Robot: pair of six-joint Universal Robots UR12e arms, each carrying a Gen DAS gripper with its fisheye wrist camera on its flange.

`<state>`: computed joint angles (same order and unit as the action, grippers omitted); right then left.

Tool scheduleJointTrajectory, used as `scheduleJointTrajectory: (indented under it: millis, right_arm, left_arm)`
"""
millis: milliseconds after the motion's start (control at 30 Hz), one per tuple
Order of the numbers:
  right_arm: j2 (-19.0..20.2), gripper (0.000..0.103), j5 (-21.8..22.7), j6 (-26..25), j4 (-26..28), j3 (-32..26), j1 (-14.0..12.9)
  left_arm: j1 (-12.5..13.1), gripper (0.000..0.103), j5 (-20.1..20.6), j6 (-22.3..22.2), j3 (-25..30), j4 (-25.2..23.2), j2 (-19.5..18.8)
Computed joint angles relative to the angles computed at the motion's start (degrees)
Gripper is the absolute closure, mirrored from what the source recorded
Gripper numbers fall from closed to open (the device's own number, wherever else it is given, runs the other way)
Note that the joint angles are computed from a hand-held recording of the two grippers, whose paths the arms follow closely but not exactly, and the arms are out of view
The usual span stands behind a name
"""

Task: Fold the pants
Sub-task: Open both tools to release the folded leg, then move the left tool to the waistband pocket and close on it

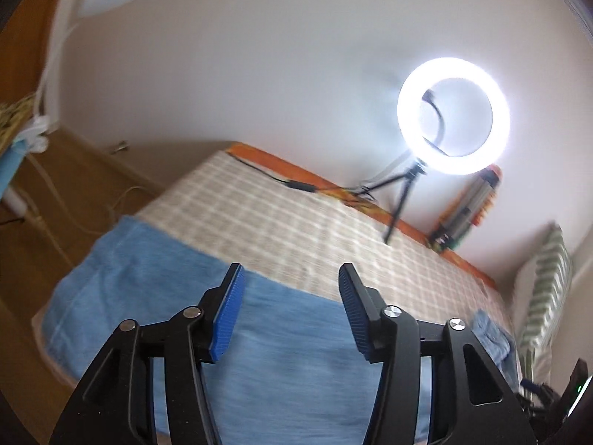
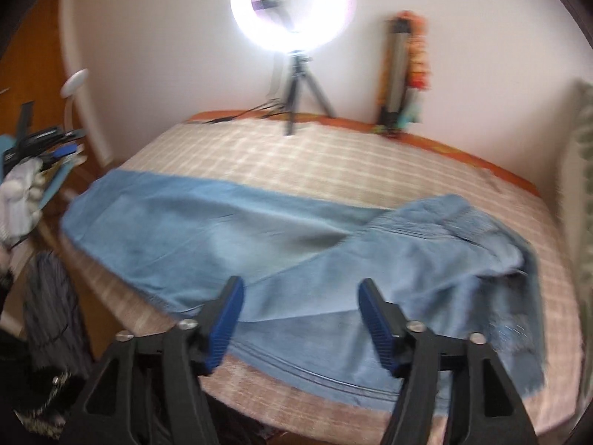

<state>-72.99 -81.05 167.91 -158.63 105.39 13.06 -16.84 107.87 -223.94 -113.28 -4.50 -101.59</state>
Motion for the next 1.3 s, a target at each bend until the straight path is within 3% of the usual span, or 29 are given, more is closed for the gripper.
scheduleJointTrajectory:
  millis: [167, 300, 533, 833, 1033, 1300]
  right_arm:
    - [-0.8, 0.015, -6.1, 3.2, -3.7, 0.9, 0.6]
    - [-1.1, 0.013, -9.8, 4.1, -5.5, 1.2, 1.0]
    - [-1.8, 0.012, -12.5, 6.4, -8.1, 2.3, 0.4]
    - [-3.4, 0.011, -12.8, 11.6, -8.1, 4.5, -2.8]
    - [-5.0, 0.011, -12.5, 14.5, -7.5, 6.2, -5.5]
    - [-7.2, 0.011, -11.2, 16.8, -6.1, 8.1, -9.0]
  left_arm:
    - [-1.0, 0.047, -3.8, 4.0, 3.4, -2.1, -2.0]
    - [-1.6, 0.044, -7.1, 6.7, 6.2, -3.5, -3.7]
    - [-2.9, 0.039, -15.0, 11.2, 12.0, -6.9, -7.6]
    - [-5.1, 0.036, -24.7, 17.7, 22.3, -15.0, -14.3]
    - [-5.7, 0.036, -32.5, 18.6, 29.3, -20.0, -19.5]
    - [-6.1, 0.036, -38.6, 18.5, 39.0, -27.6, -26.2]
